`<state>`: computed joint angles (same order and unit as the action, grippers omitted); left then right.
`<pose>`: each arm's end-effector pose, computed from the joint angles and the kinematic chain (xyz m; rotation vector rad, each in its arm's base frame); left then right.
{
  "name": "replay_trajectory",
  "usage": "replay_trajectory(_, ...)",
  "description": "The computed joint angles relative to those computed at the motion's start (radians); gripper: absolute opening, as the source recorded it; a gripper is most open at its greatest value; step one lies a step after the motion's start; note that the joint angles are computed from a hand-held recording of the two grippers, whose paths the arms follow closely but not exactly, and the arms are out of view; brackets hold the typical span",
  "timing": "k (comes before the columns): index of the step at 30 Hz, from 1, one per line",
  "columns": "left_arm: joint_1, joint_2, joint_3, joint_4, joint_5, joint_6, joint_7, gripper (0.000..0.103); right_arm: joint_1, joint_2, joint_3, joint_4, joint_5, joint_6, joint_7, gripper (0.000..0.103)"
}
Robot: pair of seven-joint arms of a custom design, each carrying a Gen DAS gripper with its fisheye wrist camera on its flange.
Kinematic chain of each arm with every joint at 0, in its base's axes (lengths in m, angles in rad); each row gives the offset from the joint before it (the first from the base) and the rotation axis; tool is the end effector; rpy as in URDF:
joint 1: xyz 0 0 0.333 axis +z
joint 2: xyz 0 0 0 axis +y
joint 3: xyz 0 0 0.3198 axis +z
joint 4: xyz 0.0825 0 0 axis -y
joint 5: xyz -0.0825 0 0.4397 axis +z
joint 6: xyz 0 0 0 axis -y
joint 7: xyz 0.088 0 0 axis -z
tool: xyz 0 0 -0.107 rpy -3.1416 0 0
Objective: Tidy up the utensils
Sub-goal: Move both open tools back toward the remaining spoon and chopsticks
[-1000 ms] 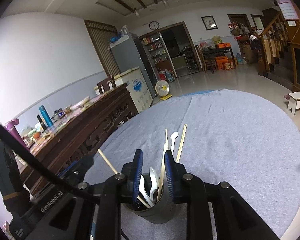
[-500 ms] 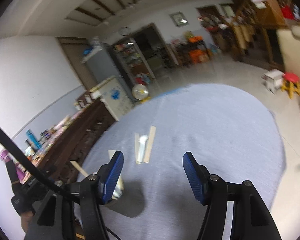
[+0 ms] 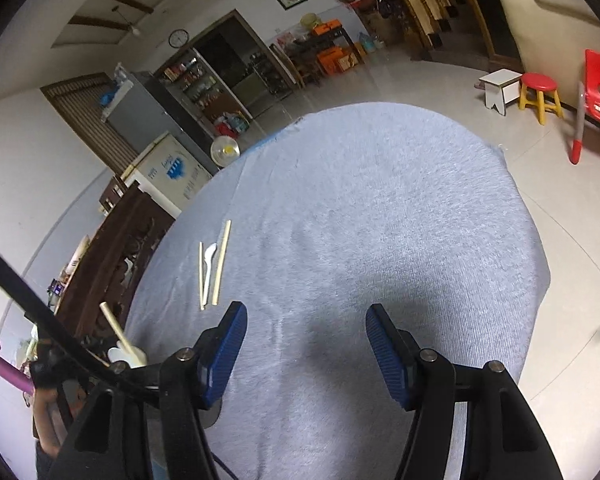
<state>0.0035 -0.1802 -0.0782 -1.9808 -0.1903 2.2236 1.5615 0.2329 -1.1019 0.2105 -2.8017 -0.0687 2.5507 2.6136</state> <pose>0.5929 -0.0531 0.5813 -2.0740 2.0407 -0.6189 0.3066 0.1521 0.5646 -1.0859 2.0322 -0.3911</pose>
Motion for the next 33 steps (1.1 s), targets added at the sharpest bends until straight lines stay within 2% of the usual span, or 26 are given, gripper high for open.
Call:
replay_trajectory(4, -0.014, 0.123, -0.018, 0.144, 0.02, -0.084, 0.03, 0.078, -0.001, 0.076, -0.053, 0.027, 0.013, 0.016, -0.052, 0.066)
replay_trajectory(8, -0.027, 0.207, -0.04, 0.239, 0.049, -0.076, -0.003, 0.078, 0.002, 0.18, -0.104, 0.092, 0.017, -0.023, -0.169, 0.066)
replay_trajectory(12, -0.041, 0.304, -0.054, 0.345, 0.089, -0.075, -0.028, 0.078, -0.032, 0.285, -0.092, 0.175, -0.013, -0.081, -0.255, 0.066)
replay_trajectory(17, -0.068, 0.441, -0.06, 0.507, 0.158, -0.118, -0.094, 0.078, -0.053, 0.407, -0.086, 0.261, -0.051, -0.085, -0.332, 0.066)
replay_trajectory(22, -0.106, 0.564, -0.065, 0.66, 0.22, -0.175, -0.13, 0.078, -0.013, 0.497, -0.146, 0.309, 0.041, -0.026, -0.404, 0.066)
replay_trajectory(28, -0.136, 0.659, -0.062, 0.781, 0.254, -0.201, -0.16, 0.077, -0.007, 0.564, -0.161, 0.36, 0.103, -0.018, -0.45, 0.066)
replay_trajectory(31, -0.145, 0.693, -0.059, 0.828, 0.267, -0.219, -0.164, 0.078, 0.038, 0.595, -0.213, 0.374, 0.22, 0.025, -0.502, 0.066)
replay_trajectory(33, -0.15, 0.717, -0.058, 0.864, 0.271, -0.239, -0.166, 0.077, 0.044, 0.614, -0.22, 0.39, 0.266, 0.036, -0.522, 0.066)
